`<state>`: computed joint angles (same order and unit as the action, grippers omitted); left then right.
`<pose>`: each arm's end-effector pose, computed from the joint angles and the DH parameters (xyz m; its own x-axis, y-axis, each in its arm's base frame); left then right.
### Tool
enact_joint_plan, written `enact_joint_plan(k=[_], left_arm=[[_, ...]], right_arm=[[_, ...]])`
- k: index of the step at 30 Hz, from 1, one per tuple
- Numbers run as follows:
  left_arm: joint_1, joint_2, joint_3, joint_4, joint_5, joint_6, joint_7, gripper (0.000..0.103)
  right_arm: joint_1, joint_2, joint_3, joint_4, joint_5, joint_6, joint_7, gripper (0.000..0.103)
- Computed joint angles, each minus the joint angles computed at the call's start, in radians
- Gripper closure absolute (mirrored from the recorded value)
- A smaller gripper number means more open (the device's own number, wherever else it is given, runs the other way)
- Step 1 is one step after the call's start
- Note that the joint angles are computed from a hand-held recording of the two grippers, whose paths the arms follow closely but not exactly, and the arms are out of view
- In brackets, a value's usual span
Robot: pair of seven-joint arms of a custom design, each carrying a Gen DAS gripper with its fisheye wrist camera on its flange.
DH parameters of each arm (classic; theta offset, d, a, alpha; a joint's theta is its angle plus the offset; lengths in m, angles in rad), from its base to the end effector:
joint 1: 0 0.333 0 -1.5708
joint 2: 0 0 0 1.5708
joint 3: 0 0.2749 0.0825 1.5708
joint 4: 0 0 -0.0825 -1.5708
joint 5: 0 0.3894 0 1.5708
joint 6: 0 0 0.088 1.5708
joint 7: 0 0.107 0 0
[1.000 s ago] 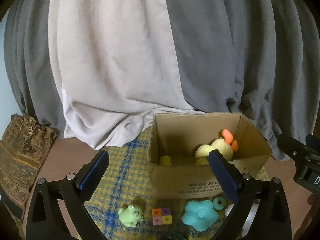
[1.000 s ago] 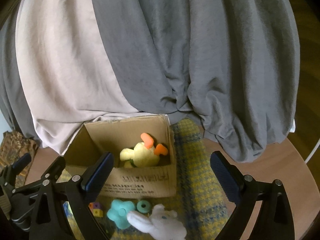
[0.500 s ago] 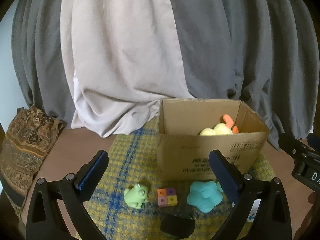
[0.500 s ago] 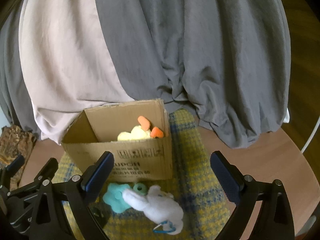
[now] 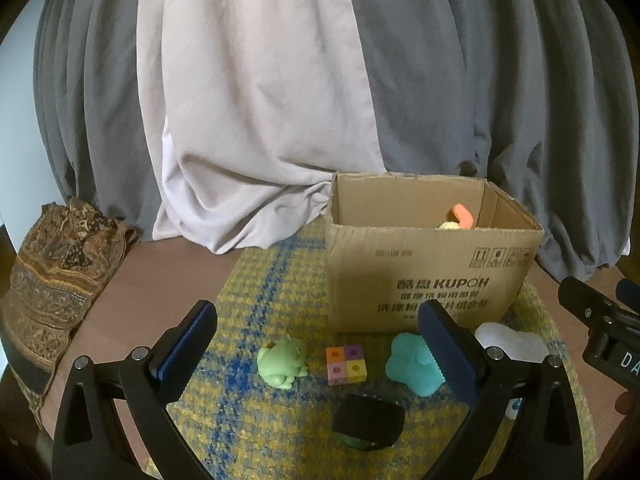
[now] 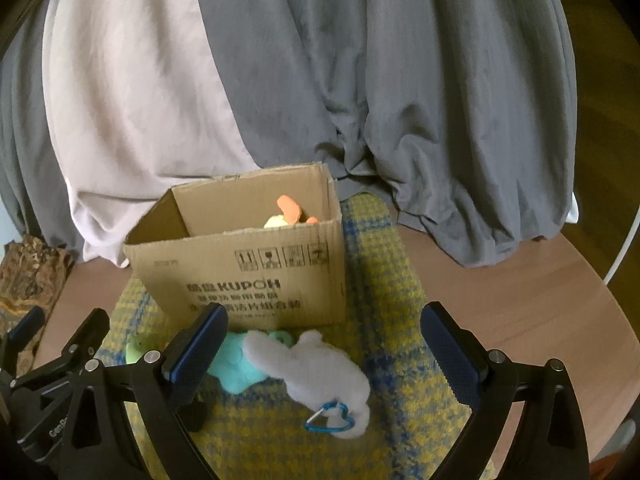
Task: Organize objects
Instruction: 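Withdraw both tools from the box toward the remaining toys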
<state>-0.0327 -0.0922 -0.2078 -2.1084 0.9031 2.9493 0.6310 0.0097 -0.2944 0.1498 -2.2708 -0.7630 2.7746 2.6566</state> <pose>0.5423 -0.1891 0.5032 -0.0875 -0.9943 -0.0607 -0.5228 0.0977 -0.8468 0.5114 0.1176 0.5162 -0.2566 -0.9626 -0.0865 -0.5618 0.2213 -0.7971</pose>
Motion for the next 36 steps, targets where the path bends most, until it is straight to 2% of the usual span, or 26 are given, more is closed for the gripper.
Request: enact_joint_plan(k=[20,36], left_arm=[[0.019,-0.025,-0.020,-0.107,0.038,0.015,-0.060,0.000],[-0.014,0.017,-0.004,-0.110,0.022,0.010,-0.016,0.000]], right_arm=[[0.019,-0.006,0.003,-0.080,0.038,-0.014,-0.044,0.005],[0.034,0.039,-0.015,-0.073,0.048,-0.025,-0.081,0.004]])
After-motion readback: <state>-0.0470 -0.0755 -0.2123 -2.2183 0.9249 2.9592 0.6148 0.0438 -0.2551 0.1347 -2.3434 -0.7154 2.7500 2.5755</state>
